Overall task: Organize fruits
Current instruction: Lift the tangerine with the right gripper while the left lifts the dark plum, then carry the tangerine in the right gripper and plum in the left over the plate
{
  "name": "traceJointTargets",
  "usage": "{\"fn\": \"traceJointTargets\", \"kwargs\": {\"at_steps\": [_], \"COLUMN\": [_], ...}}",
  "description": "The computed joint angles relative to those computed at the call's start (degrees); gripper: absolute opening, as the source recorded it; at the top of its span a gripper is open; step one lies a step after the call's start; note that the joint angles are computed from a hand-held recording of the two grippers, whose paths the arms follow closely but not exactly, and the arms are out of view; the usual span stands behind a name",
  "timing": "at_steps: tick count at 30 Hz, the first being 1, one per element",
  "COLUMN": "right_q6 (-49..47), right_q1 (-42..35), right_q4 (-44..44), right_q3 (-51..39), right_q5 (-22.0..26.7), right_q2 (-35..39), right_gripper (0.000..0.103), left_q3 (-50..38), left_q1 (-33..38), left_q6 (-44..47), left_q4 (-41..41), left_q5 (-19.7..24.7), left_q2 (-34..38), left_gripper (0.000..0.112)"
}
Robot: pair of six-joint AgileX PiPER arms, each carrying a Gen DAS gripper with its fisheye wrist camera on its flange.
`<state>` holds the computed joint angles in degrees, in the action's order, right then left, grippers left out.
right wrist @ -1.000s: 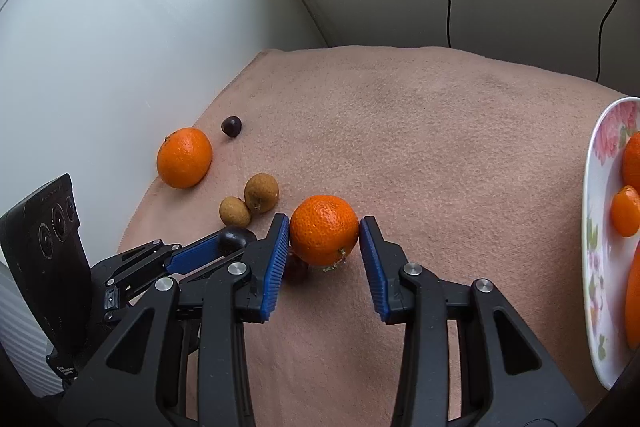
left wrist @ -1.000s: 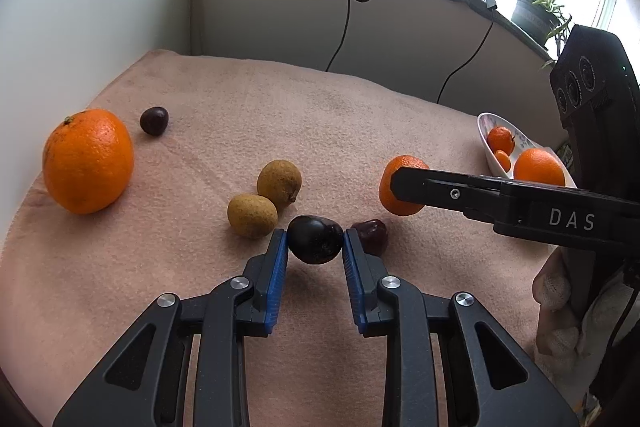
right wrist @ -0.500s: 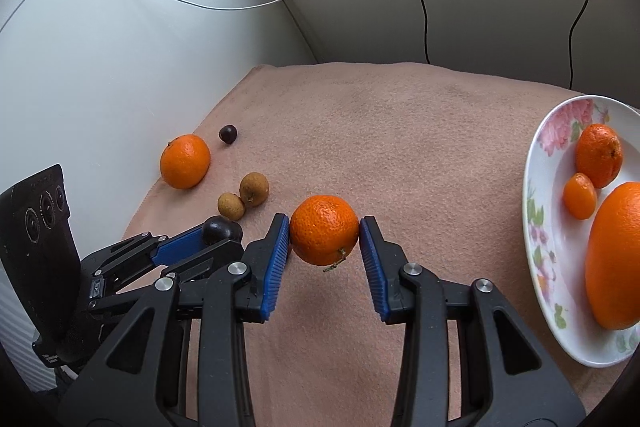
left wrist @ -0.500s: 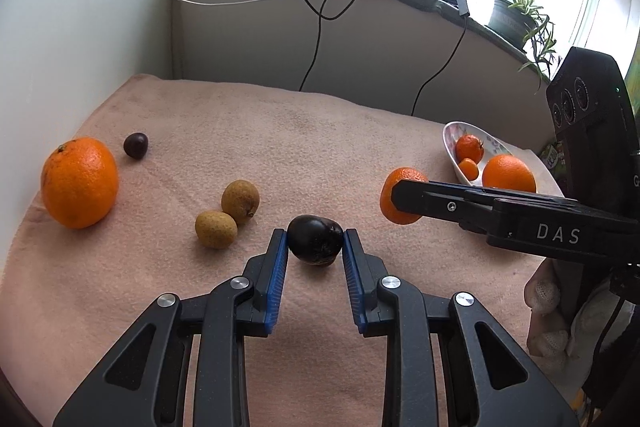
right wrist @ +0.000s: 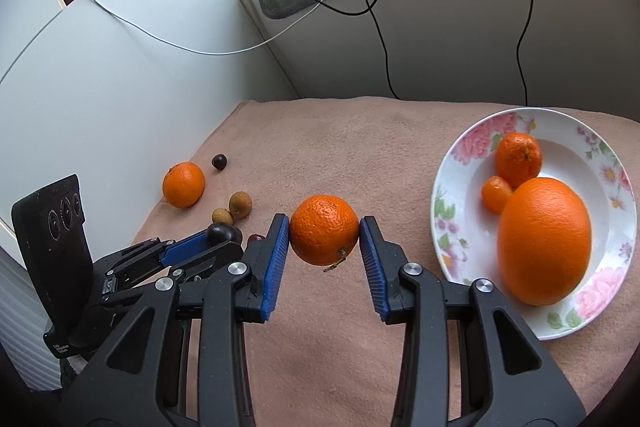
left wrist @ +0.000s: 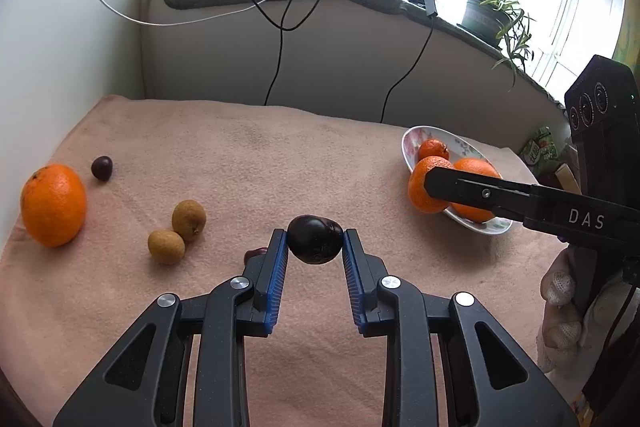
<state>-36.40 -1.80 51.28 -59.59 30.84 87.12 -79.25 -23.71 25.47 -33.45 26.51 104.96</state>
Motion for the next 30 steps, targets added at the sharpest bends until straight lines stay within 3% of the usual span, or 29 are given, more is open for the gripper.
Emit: {"fn": "traceJointTargets", "kwargs": {"at_steps": [17, 30], "right_q6": [-7.7, -14.07], "right_q1": [-16.47, -29.32], "right_q4": [3.28, 6.41], "right_q3": [6.53, 6.97], "right_q5": [4.55, 8.26], "right_q2": [-10.38, -8.41], "right_gripper": [0.038, 0.038], "left_q3": [-7.76, -15.61], "left_q1": [-5.6, -9.75], "left_q6": [-3.14, -7.04], "left_q4": [2.6, 6.21], "left_q5": [2.09, 4.91], "left_q2": [4.26, 9.15], "left_gripper": [0.026, 0.026]}}
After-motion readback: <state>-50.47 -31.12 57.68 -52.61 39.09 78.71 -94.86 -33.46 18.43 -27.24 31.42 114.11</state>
